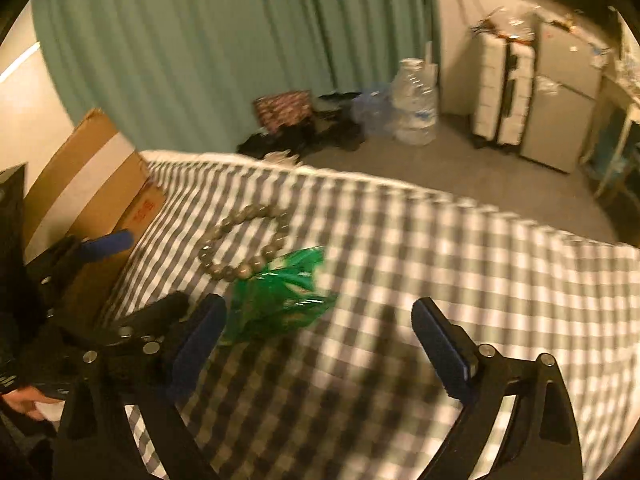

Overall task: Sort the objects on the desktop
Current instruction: 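Grasp the green packet with the right tool while the left tool grasps the bead bracelet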

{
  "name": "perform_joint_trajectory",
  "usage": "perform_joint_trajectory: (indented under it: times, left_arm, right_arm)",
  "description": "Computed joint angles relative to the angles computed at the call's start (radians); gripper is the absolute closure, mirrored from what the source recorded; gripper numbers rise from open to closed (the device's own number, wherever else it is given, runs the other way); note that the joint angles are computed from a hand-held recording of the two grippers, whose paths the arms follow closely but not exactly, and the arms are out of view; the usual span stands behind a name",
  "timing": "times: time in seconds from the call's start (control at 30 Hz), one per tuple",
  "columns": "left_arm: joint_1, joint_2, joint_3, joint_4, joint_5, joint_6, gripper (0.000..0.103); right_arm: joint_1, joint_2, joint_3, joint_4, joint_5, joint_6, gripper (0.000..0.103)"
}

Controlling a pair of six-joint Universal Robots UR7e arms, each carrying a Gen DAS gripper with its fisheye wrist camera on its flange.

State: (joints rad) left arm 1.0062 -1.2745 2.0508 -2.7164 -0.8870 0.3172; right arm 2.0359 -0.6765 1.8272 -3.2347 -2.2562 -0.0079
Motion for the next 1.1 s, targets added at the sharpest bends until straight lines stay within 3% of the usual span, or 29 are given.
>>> perform_joint_trajectory:
  times: [0.23, 0.33, 0.5, 0.8, 0.83, 0.87, 0.9, 0.93, 0.97, 1.07, 1.1]
  left_arm:
    - [0.008, 0.054, -0.043, 0.034, 0.024, -0.084, 0.000]
    - [0.002, 0.080, -0.059, 0.024, 0.037, -0.082, 0.000]
    - [-0.006, 0.120, -0.079, -0.022, 0.065, -0.052, 0.000]
    - [-0.026, 0.193, -0.107, -0.109, 0.045, 0.069, 0.000]
    - [-0.023, 0.197, -0.123, -0.078, 0.029, 0.052, 0.003]
    - [-0.017, 0.192, -0.139, -0.023, -0.005, 0.020, 0.020]
    - [-0.008, 0.181, -0.151, 0.046, -0.052, -0.027, 0.028]
    - [-0.014, 0.175, -0.155, 0.074, -0.058, -0.046, 0.042]
    - [-0.025, 0.166, -0.146, 0.086, -0.061, -0.043, 0.066]
    - [-0.059, 0.152, -0.105, 0.085, -0.040, -0.065, 0.091]
    - [-0.066, 0.144, -0.092, 0.086, -0.042, -0.072, 0.092]
  right_arm:
    - [-0.046, -0.002, -0.009, 0.024, 0.091, 0.015, 0.030]
    - [-0.058, -0.021, 0.010, 0.022, 0.131, 0.000, 0.065]
    - [-0.081, -0.057, 0.049, 0.013, 0.195, 0.010, 0.067]
    - [-0.075, -0.112, 0.121, -0.032, 0.135, 0.028, 0.067]
    - [-0.073, -0.117, 0.128, -0.036, 0.127, 0.031, 0.067]
    - [-0.071, -0.123, 0.136, -0.041, 0.119, 0.034, 0.067]
    - [-0.067, -0.135, 0.149, -0.049, 0.107, 0.038, 0.067]
    - [-0.065, -0.142, 0.158, -0.055, 0.099, 0.041, 0.067]
    - [-0.063, -0.149, 0.166, -0.058, 0.093, 0.043, 0.067]
    - [-0.051, -0.170, 0.191, -0.081, 0.067, 0.049, 0.067]
    - [-0.045, -0.178, 0.201, -0.088, 0.049, 0.052, 0.067]
